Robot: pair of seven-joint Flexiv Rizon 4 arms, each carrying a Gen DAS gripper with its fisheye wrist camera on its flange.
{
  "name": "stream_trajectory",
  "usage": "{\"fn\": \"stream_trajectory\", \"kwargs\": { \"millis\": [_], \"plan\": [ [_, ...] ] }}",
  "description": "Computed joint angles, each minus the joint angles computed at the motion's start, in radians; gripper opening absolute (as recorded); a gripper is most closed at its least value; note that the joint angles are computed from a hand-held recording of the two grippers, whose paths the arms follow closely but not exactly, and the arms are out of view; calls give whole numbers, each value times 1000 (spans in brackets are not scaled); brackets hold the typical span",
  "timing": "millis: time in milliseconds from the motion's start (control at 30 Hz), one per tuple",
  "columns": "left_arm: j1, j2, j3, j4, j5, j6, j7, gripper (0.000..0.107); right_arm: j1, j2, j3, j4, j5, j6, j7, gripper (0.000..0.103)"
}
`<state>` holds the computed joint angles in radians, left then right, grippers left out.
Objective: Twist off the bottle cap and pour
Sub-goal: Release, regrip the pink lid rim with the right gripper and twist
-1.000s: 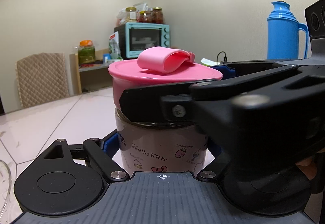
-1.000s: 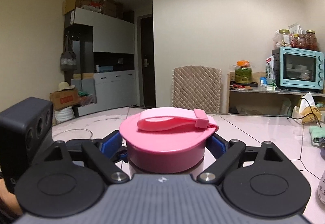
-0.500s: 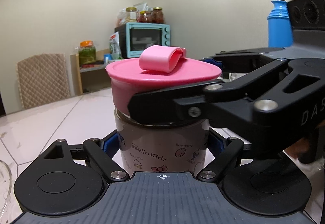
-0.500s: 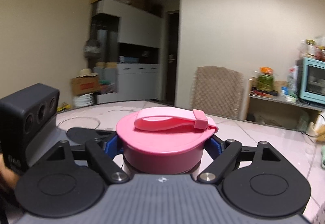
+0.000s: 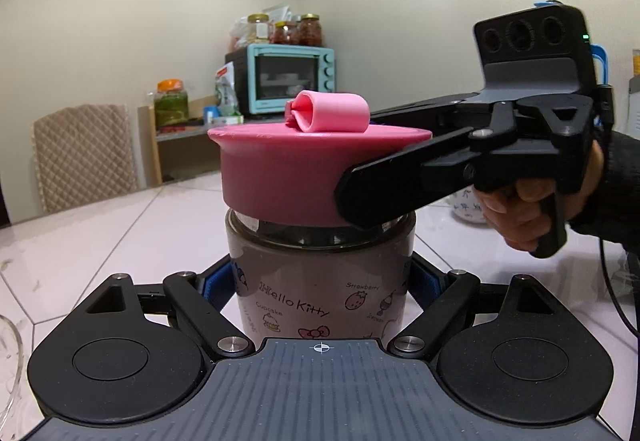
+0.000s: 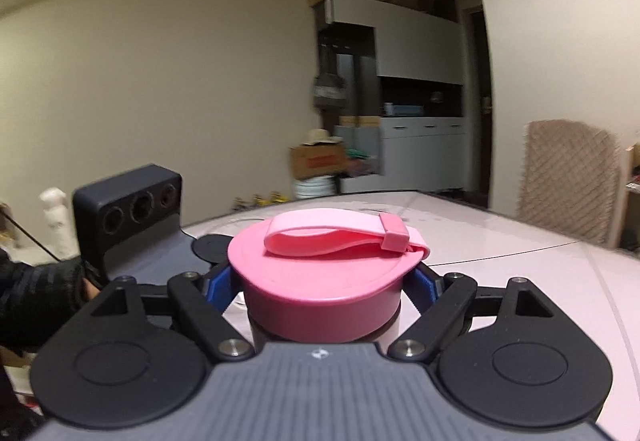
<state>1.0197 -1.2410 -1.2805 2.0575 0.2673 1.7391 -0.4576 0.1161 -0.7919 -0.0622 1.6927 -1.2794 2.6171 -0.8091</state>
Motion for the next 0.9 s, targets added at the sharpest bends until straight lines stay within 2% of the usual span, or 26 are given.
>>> {"fn": "stream_trajectory", "kwargs": {
  "millis": [67, 233, 367, 533, 600, 700, 900],
  "plan": [
    [0, 1, 0, 5, 1, 4, -2, 90, -1, -1, -3, -8, -7, 3, 8, 85],
    [-2, 1, 2, 8, 6, 8, -7, 90, 27, 60, 31, 112, 143, -72, -122, 86],
    [-2, 0, 2, 6, 6, 5, -10, 90, 97, 132, 76, 257, 437, -161, -324, 91],
    [-2, -1, 2, 7, 6, 5, -9, 90, 222, 189, 91, 341, 793, -214, -514, 92],
    [-1, -2, 2, 6, 6, 3, -8, 90, 270, 196, 99, 351, 930, -208, -566, 93],
    [1, -3, 1, 8, 6, 3, -7, 90, 387, 212, 77, 347, 1176, -235, -675, 93],
    [0, -2, 2, 8, 6, 4, -8, 90, 514, 198, 44, 282, 1460, -283, -813, 94]
  ]
}}
